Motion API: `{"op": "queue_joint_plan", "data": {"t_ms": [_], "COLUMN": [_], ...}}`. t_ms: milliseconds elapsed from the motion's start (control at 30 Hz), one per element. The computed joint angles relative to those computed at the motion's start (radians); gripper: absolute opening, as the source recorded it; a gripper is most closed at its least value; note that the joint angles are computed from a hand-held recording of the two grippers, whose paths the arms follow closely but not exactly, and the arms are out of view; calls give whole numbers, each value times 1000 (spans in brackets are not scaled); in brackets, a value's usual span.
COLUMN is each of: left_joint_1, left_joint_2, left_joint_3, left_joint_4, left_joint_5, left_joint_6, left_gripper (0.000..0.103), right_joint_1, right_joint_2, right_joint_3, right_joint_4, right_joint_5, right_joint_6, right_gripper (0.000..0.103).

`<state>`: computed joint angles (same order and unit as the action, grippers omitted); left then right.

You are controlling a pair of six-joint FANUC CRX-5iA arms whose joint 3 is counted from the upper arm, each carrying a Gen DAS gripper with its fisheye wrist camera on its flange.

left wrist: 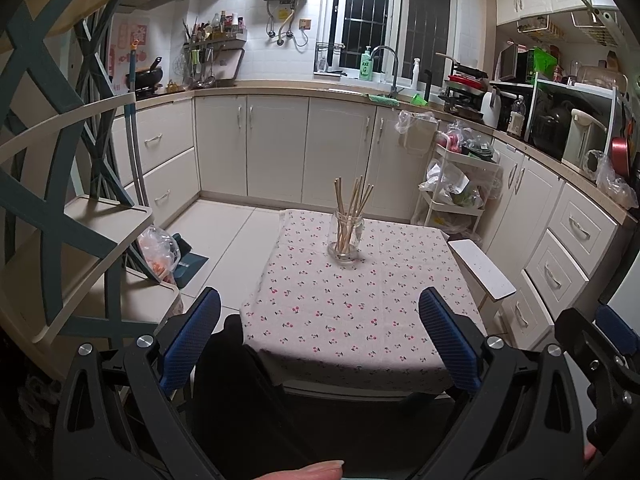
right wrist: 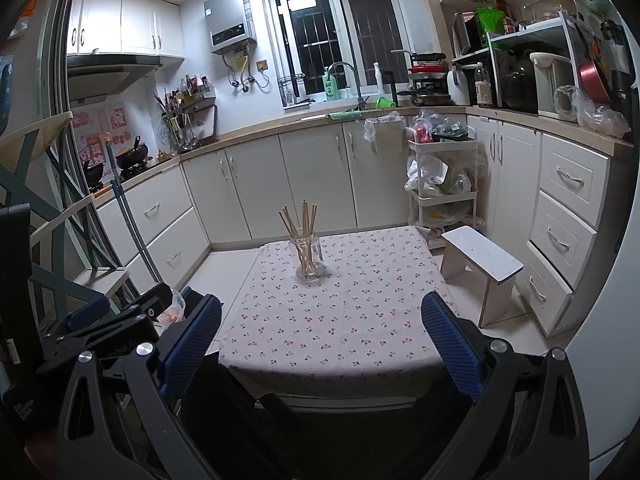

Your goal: Organize utensils

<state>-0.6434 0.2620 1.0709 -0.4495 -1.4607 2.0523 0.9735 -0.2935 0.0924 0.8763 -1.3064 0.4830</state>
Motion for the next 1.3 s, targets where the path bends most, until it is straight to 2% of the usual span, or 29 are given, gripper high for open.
{"op": "queue_joint_plan", "data": {"t_ms": [767, 1300], "left_joint_1": [22, 19], "left_joint_2": [-25, -14], "left_joint_3": [-48, -26], "left_joint_4": [26, 25], "left_joint_5": [31, 12], "left_joint_6": [-6, -19], "left_gripper": [95, 95], "right_joint_1": [-4, -3], "right_joint_2": [6, 4], "right_joint_3": [11, 11], "right_joint_4": [-7, -10], "right_joint_5": [-1, 0], "right_joint_6": [7, -3], "right_gripper": [96, 96]}}
